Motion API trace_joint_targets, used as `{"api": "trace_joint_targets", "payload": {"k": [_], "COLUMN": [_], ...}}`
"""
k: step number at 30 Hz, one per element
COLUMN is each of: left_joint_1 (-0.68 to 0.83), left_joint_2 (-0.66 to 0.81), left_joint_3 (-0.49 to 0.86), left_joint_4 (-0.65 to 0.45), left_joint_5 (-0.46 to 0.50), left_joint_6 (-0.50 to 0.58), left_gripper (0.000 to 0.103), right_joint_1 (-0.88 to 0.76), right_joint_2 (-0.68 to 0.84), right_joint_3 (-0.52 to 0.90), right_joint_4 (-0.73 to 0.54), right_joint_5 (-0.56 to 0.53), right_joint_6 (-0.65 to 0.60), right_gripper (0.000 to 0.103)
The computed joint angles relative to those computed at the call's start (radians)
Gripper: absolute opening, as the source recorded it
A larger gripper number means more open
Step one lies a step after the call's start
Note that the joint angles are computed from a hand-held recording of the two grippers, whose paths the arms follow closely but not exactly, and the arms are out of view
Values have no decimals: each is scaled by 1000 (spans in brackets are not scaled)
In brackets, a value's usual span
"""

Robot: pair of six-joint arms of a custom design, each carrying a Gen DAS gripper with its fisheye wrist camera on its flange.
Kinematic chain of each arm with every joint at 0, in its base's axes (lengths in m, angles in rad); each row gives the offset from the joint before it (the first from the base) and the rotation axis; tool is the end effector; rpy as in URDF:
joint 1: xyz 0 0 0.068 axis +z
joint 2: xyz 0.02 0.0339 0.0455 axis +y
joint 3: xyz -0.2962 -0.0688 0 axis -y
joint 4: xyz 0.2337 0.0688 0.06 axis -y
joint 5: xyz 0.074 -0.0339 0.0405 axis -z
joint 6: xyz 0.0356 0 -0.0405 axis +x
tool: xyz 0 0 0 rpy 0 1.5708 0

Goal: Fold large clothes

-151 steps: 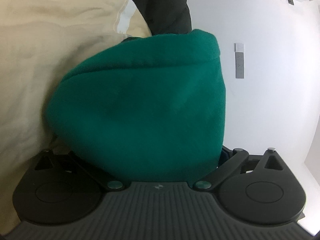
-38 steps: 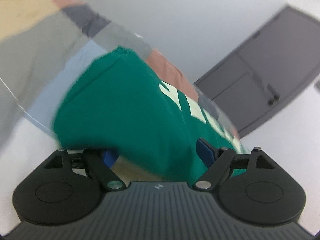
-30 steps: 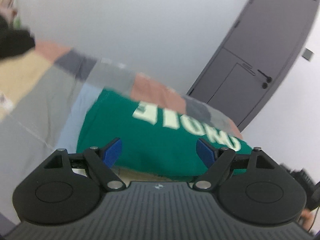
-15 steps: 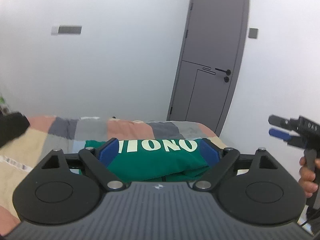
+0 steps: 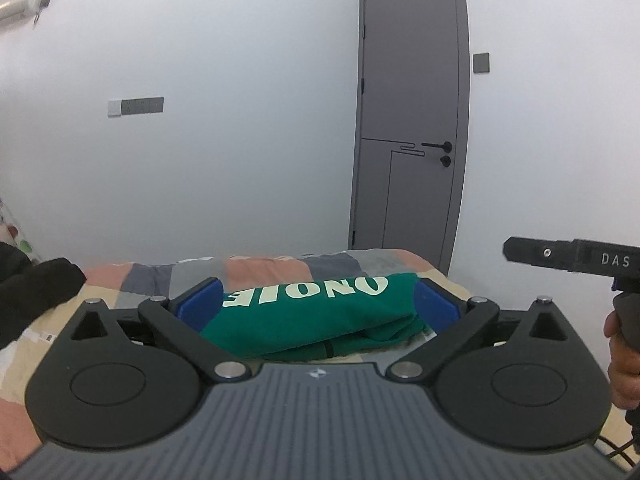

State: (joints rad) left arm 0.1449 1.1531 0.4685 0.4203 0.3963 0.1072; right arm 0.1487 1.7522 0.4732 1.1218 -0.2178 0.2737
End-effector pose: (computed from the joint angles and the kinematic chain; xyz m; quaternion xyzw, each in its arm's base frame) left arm 0.2216 0.0185 0.2550 0.1049 0.7807 -0.0802 0.6108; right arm 0.3010 0.0529 0.1813 -0.0232 0.7589 0.2161 0.6139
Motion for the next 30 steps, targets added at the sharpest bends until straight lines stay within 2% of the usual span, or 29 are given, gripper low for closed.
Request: {"api": "trace_joint_targets", "payload": {"k": [5,9,20,24,30], "left_joint_1": [22,40,108,92,100], "left_joint_2": [32,99,308,372,428], "left_joint_3": [-44,-84,-72,-51,-46], "left_joint_4": [63,173,321,328,364], "left_joint_5": [28,-29,-25,-43,-21], "left_joint_6": [8,8,-12,9,-1], "left_gripper": [103,103,103,103,103], "right_joint_1": [62,112,215,226,221], "right_joint_2": [-13,17,112,127,130], "right_joint_3": [-46,-75,-54,-35,-21], "right_joint_4": [18,62,39,9,-12], "right_joint_5": [70,132,290,312,311], "right_joint_6": [-44,-60,-99,-97,-78], "right_gripper": [78,77,77,77,77]}}
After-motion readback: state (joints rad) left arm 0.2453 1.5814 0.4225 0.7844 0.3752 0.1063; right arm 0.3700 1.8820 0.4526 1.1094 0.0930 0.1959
